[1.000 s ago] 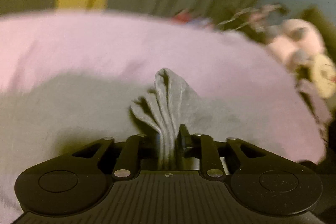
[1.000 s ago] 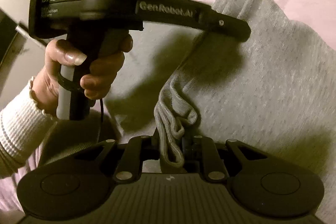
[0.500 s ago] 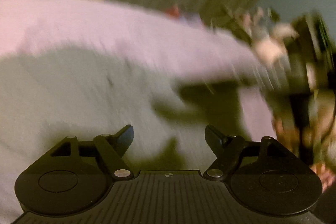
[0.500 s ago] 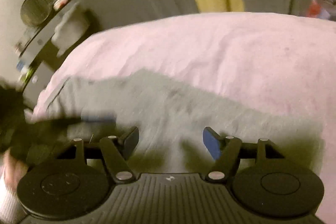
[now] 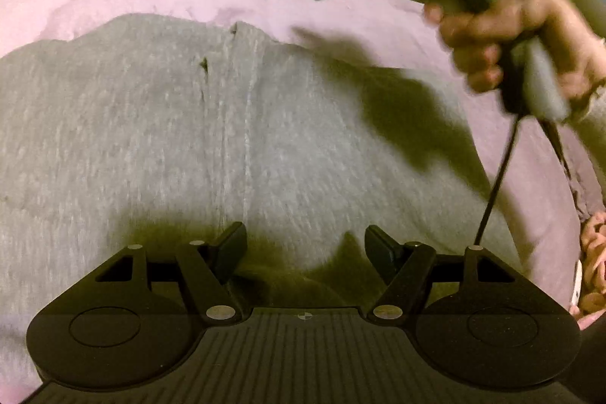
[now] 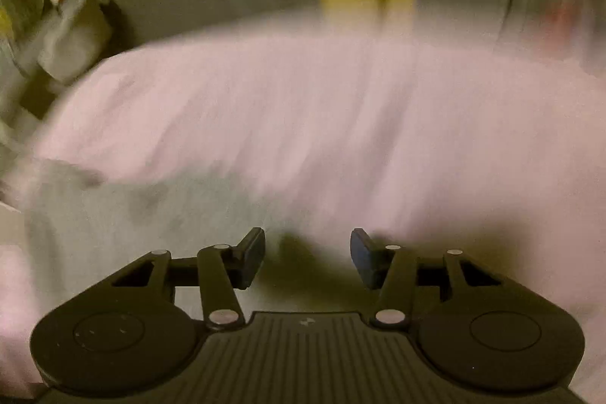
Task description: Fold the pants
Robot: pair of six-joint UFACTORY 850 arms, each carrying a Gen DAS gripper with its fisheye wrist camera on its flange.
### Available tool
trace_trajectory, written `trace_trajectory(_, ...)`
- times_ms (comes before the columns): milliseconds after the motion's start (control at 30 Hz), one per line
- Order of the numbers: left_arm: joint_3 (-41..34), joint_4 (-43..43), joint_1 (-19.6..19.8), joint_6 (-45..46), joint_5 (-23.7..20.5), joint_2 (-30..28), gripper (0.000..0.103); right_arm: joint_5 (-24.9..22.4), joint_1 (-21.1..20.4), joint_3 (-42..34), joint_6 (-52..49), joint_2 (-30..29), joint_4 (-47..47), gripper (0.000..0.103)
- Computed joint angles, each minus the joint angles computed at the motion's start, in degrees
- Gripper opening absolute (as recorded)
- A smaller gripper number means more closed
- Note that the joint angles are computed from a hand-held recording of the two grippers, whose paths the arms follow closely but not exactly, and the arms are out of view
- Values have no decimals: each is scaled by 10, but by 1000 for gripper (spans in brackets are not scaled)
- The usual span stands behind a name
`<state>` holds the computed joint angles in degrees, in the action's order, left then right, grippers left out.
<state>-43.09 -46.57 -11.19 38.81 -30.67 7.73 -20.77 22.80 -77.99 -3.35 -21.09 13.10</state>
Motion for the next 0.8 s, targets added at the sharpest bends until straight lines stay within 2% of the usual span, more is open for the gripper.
trace_trajectory(33,0,10,-3,-10,2,1,75,2,-8,-2,-60,3,57,50)
trace_trajectory(67,0,17,-4,-17,2,4,75,-19,-12,-12,-100,2,117,50)
trace_trajectory(133,1,24,-4,-22,3,7,76,-97,-19,-33,-183,-2,223,51)
trace_trajectory(200,2,25,-7,-27,5,7,77,-125,-7,-28,-208,-3,243,62)
trace_trajectory(267,-8,22,-9,-27,6,-4,78,-160,9,-45,-138,-19,171,63)
trace_trajectory(400,-6,25,-18,-27,21,-7,78,-200,31,-80,25,-51,26,65)
trace_trajectory(467,2,28,-30,-24,39,-5,80,-236,21,-94,66,-55,11,67)
trace_trajectory(567,13,27,-41,-17,58,1,85,-297,29,-148,144,-91,-39,75)
trace_trajectory(667,18,47,-53,-29,75,5,86,-343,32,-187,172,-118,-68,80)
trace_trajectory(800,26,40,-59,-10,83,11,89,-409,37,-247,210,-154,-67,81)
